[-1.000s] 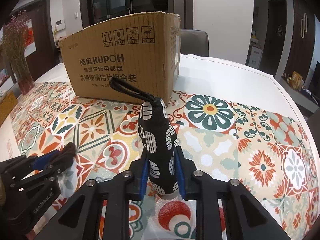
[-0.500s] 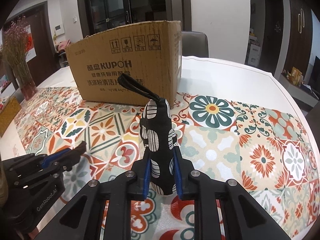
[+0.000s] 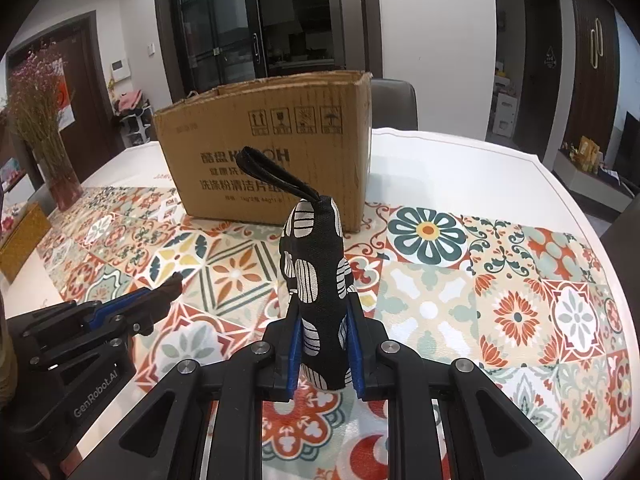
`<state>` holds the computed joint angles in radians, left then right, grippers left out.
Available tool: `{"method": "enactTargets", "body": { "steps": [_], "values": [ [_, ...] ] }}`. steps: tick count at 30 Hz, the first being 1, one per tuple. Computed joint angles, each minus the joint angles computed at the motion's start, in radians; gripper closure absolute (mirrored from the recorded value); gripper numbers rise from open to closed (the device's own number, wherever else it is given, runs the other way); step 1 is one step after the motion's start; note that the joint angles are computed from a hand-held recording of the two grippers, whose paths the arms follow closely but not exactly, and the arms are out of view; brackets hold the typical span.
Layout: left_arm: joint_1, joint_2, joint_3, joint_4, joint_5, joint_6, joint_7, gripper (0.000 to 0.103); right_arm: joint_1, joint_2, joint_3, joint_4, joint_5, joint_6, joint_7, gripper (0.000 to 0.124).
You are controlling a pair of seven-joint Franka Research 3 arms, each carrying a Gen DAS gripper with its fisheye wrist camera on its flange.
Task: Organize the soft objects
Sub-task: 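Lift the hair tie and patterned pouch with both tools over the box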
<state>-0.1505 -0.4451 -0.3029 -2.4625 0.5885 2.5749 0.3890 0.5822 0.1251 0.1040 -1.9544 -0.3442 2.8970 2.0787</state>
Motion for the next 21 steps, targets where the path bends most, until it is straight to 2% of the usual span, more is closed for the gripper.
{"method": "enactTargets", "body": {
  "steps": [21],
  "values": [
    [0.018,-0.153,-0.011,-0.033,0.016,0.010,0.032,0.090,-0.015,-0.084,0.043,-0.001,-0.196,-0.034,0.226,0.103]
  ]
}}
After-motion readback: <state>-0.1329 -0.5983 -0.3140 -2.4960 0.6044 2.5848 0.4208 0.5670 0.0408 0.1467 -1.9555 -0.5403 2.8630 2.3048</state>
